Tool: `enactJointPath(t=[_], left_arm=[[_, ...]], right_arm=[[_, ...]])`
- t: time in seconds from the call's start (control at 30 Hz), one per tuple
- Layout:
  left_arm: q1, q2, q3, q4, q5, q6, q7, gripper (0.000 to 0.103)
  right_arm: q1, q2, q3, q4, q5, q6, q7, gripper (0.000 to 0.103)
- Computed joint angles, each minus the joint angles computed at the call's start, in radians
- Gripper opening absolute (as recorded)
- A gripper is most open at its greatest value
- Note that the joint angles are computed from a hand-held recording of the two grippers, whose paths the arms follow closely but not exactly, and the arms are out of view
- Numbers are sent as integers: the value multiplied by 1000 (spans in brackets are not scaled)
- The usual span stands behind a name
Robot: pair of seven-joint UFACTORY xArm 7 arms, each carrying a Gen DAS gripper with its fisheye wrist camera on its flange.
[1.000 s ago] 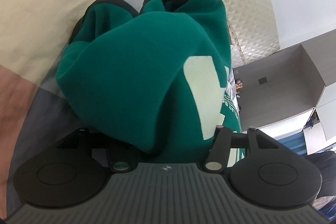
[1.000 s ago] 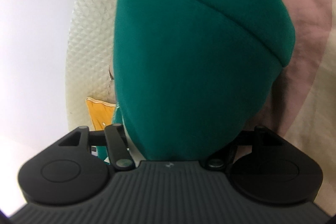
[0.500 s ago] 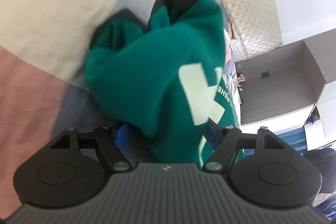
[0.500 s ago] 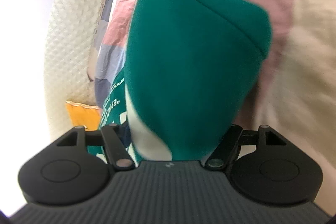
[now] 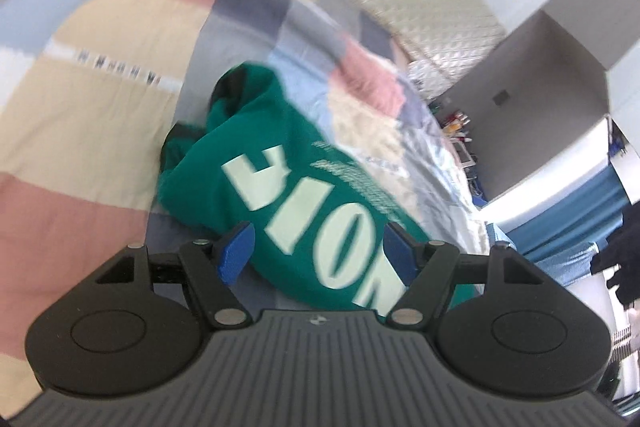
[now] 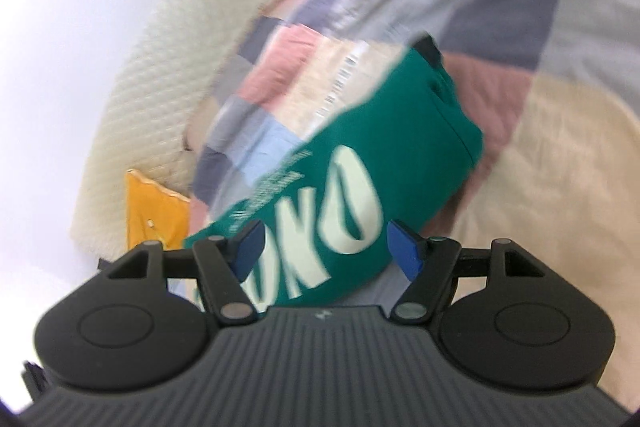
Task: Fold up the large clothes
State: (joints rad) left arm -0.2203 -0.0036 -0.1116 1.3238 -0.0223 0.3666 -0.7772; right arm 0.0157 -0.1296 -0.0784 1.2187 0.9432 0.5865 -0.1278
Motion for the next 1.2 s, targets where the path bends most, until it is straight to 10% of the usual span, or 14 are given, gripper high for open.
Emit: enactJointPath(t=[0.7,1.2], left_arm=[[1,-413,-335,54,543,508,-153,76],[42,-668,-480,-225,517,442,-197,76]], right_arm=[[159,-642,-95,-350,-311,-32,-213,71],[242,-940,-110,-648,-542,-141,-248,71]])
